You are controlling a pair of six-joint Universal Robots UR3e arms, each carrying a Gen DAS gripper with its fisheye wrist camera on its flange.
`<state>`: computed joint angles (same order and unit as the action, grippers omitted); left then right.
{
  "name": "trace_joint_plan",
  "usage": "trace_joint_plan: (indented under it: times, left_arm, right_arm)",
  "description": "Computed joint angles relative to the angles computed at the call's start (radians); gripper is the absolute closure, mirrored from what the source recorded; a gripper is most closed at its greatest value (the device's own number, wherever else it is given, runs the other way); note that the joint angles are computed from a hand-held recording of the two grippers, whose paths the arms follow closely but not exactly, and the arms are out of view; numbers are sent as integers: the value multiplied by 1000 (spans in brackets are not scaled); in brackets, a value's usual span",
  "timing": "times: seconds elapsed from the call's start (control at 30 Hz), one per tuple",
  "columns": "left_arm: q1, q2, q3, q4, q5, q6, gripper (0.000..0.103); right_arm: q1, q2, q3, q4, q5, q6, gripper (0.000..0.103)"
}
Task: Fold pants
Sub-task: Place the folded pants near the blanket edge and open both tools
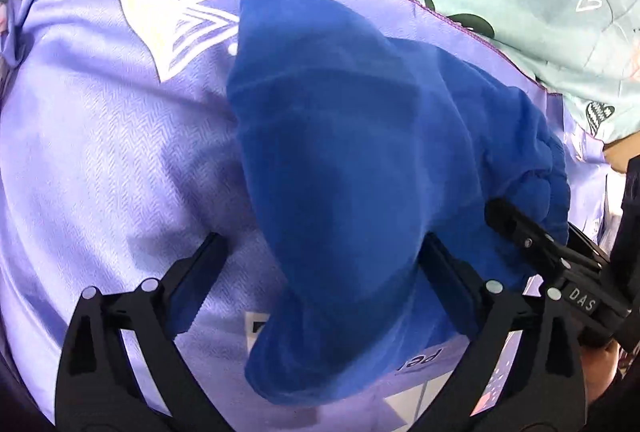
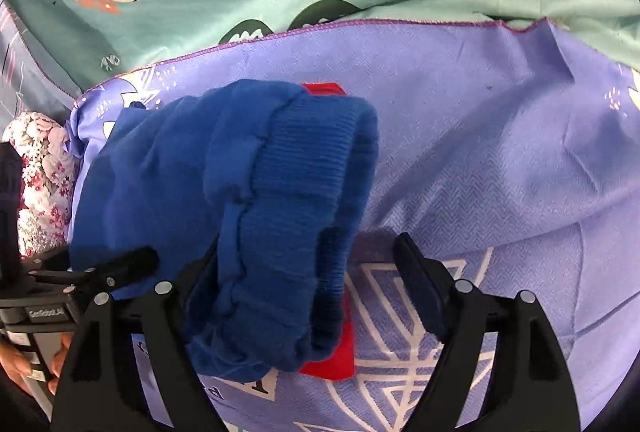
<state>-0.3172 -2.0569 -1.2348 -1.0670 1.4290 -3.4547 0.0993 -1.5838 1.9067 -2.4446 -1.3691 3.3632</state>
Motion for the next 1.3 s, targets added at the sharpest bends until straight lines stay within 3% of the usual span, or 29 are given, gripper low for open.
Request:
trace_joint_plan:
  times: [0.13,0.23,0.37,0.53,0.67,0.9,1.3]
  left_arm:
    - [-24,25,41,-56,64,-5,5]
    - [-48,101,7,-46,108,-41,5]
    - [-83,218,-66,-42,149,-91,4]
    - [-183,343,-140,-65,280,-138,4]
    - [-267,455,-197,-116,360,-182,4]
    - [-390,588,-241,-202,455,-255,4]
    - [-465,689,-212,-333,494,-336,2]
  right_arm:
    - [44,-20,-58,59,-47,39,21]
    - [27,-146,-23,119,-45,48,11]
    - [-15,-322,48,181,-14,85,11]
    - [93,-469,67,252,-153,151,8]
    - [271,-574,91,285,-317,245,5]
    - [617,-501,-18,388,-576,410,4]
    - [812,-495,-131,530,-708,587,1]
